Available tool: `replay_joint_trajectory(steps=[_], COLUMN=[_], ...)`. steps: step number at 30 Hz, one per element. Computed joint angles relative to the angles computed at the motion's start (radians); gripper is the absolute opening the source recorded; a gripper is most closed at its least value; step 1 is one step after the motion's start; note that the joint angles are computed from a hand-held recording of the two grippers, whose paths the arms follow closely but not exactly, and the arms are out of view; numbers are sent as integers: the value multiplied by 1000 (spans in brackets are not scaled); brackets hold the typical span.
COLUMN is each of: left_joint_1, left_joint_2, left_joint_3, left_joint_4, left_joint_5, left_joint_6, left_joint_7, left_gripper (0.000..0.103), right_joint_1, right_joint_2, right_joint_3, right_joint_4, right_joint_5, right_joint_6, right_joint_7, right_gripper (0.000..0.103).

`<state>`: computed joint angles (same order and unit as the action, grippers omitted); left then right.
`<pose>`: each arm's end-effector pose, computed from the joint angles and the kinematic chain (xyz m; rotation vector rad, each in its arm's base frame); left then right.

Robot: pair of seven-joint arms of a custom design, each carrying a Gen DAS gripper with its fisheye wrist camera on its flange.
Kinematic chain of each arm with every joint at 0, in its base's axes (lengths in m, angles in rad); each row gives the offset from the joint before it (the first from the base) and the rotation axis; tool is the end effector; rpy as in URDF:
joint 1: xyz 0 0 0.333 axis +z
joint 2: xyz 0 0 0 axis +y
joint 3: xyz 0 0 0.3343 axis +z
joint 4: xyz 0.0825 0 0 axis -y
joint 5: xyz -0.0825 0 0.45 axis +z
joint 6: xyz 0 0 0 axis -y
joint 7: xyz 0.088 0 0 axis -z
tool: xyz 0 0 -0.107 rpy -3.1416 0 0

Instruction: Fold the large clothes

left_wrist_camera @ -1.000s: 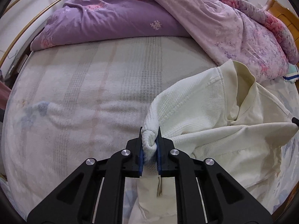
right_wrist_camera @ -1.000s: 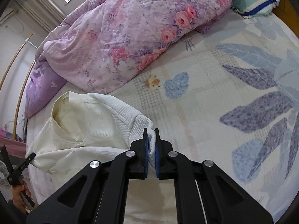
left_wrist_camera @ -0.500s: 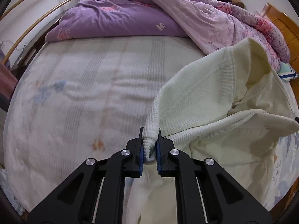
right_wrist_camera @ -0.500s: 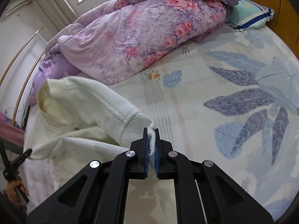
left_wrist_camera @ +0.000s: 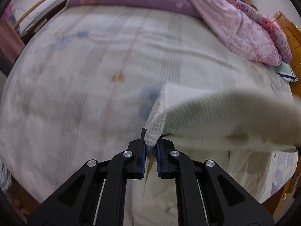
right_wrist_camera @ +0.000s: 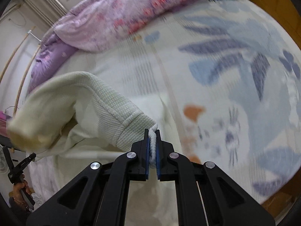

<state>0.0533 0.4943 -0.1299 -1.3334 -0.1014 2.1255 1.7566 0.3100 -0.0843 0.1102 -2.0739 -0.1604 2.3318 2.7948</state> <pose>0.8013 -0.0445 0.4802 -1.8909 2.3062 -0.4732 0.5645 0.2507 0.4941 -1.1619 2.5369 -0.1842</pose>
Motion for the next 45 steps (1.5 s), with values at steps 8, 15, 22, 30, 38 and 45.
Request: replay_joint_trajectory(steps=[8, 15, 22, 30, 38, 45], left_joint_1=[58, 108, 92, 29, 42, 65], left_joint_2=[-87, -213, -295, -192, -237, -329], left_joint_3=[18, 22, 2, 0, 4, 33], left_joint_4=[-211, -376, -469, -375, -405, -468], left_joint_5=[-83, -270, -424, -296, -277, -265], left_joint_6=[-23, 68, 146, 83, 31, -35], left_joint_7=[-60, -208, -174, -253, -290, -220], left_gripper=[13, 48, 61, 61, 9, 0], right_joint_1=[43, 26, 35, 89, 81, 69], right_joint_2=[-75, -169, -100, -48, -47, -121], right_joint_3=[34, 88, 91, 4, -14, 35], right_joint_4=[-209, -304, -291, -329, -222, -250], right_joint_5=[147, 113, 102, 264, 413, 349], right_joint_6=[67, 244, 452, 561, 338, 290], right_joint_7=[201, 577, 674, 526, 119, 185], right_gripper=[13, 45, 54, 51, 3, 3])
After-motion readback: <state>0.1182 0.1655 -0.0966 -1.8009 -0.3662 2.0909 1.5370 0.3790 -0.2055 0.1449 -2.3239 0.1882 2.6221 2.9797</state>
